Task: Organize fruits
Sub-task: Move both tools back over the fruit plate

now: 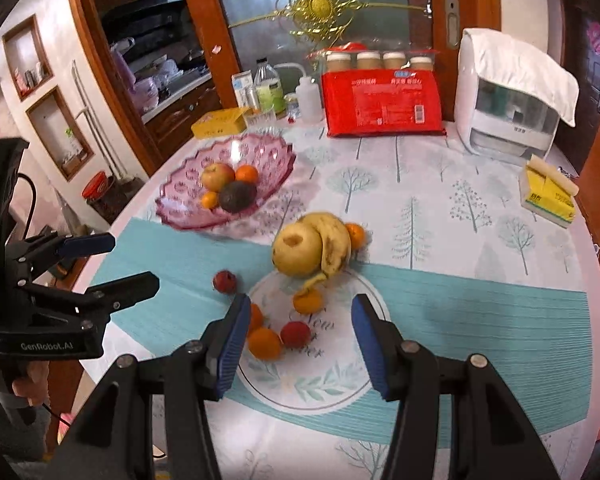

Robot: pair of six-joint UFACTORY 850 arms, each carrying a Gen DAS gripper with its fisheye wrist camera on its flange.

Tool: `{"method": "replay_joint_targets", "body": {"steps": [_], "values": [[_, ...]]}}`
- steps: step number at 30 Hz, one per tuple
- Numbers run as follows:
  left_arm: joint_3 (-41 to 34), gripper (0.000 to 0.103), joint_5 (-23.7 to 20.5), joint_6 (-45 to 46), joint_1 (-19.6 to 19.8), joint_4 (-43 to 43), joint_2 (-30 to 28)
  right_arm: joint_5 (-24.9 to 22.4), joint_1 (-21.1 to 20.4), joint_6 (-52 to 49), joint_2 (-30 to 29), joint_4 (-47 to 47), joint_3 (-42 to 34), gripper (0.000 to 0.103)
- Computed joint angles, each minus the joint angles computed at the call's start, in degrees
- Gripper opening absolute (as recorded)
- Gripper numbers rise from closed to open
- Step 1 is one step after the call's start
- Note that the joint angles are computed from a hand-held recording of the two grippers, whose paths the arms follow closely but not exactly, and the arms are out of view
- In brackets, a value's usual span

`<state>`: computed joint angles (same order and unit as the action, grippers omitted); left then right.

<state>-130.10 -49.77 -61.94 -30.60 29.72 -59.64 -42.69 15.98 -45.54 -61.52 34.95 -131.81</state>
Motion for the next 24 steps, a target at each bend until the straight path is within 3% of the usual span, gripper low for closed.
{"method": "replay_joint_targets", "body": {"steps": [10, 24], "values": [[3.1, 0.085, 3.9, -0.3, -0.2, -0.9, -2.4, 3.9, 0.7, -9.3, 2.2, 2.8, 10.7, 0.053], [11.8, 0.083, 10.4, 3.2, 2.2, -7.1, -0.5, 0.4, 3.1, 2.1, -5.5, -0.4, 4.3, 0.053]]}}
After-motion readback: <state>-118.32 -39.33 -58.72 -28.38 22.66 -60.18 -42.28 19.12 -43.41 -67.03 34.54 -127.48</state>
